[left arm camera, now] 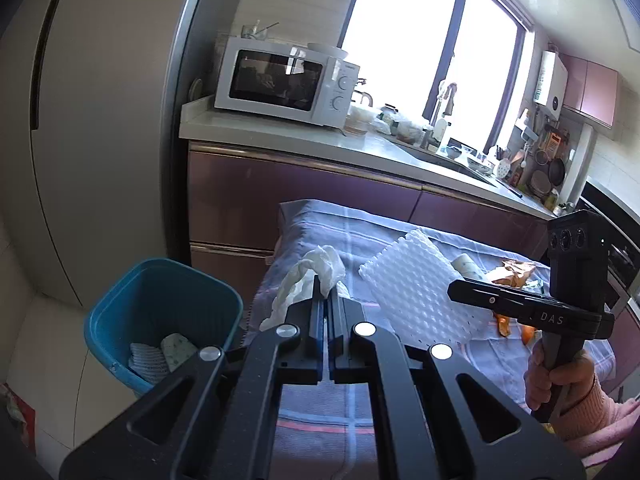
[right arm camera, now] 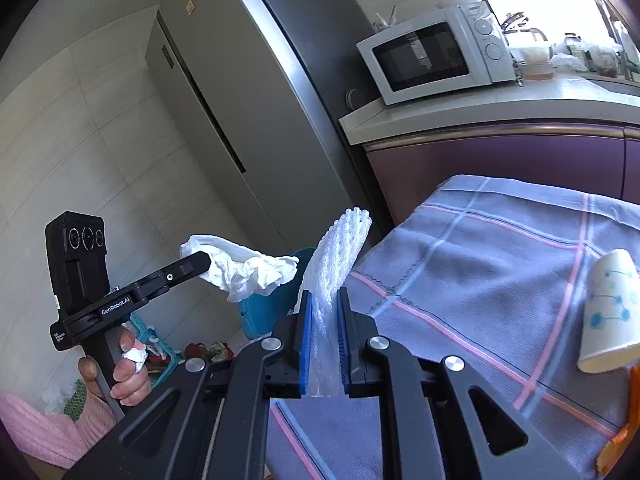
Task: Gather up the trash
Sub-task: 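Carry the tissue and foam net over the teal bin with both tools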
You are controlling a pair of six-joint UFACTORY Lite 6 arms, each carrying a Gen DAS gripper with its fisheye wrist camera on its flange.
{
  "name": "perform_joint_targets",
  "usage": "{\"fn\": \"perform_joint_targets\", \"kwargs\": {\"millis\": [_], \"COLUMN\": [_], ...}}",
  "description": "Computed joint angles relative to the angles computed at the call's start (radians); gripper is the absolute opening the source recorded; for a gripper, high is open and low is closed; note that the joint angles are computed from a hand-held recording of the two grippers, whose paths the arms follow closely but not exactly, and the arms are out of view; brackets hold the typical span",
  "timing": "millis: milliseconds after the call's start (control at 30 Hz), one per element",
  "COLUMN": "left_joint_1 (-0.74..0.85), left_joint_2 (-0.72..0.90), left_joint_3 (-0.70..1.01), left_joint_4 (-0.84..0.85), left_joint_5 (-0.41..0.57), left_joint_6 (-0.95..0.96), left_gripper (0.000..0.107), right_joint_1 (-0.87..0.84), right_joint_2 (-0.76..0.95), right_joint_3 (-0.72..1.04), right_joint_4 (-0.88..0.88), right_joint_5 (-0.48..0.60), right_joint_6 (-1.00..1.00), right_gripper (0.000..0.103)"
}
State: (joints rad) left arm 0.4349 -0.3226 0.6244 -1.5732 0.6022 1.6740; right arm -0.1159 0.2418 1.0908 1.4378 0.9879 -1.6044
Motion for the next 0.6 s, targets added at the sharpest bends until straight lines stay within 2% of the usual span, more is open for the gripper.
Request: {"fn": "perform_joint_targets", "kwargs": {"millis": [300,600], "left_joint_1": [0.161,0.224], "left_joint_2": [0.186,0.389], "left_joint_3": [0.092,0.193], "left_joint_4": [-0.039,-0.096], "left_joint_5": [0.009,-0.023], "left_joint_6": [0.082,0.152], "left_gripper": [0.002,0.002], "right_joint_1": [0.187,0.326], "right_joint_2": [0.168,0.378], "right_joint_3": [0.224,0.481], "right_joint_4": [-0.024,-0.101], "right_joint_5": [-0.047,-0.117], "right_joint_6": [0.147,0.342], "right_gripper": [0.011,0.011]}}
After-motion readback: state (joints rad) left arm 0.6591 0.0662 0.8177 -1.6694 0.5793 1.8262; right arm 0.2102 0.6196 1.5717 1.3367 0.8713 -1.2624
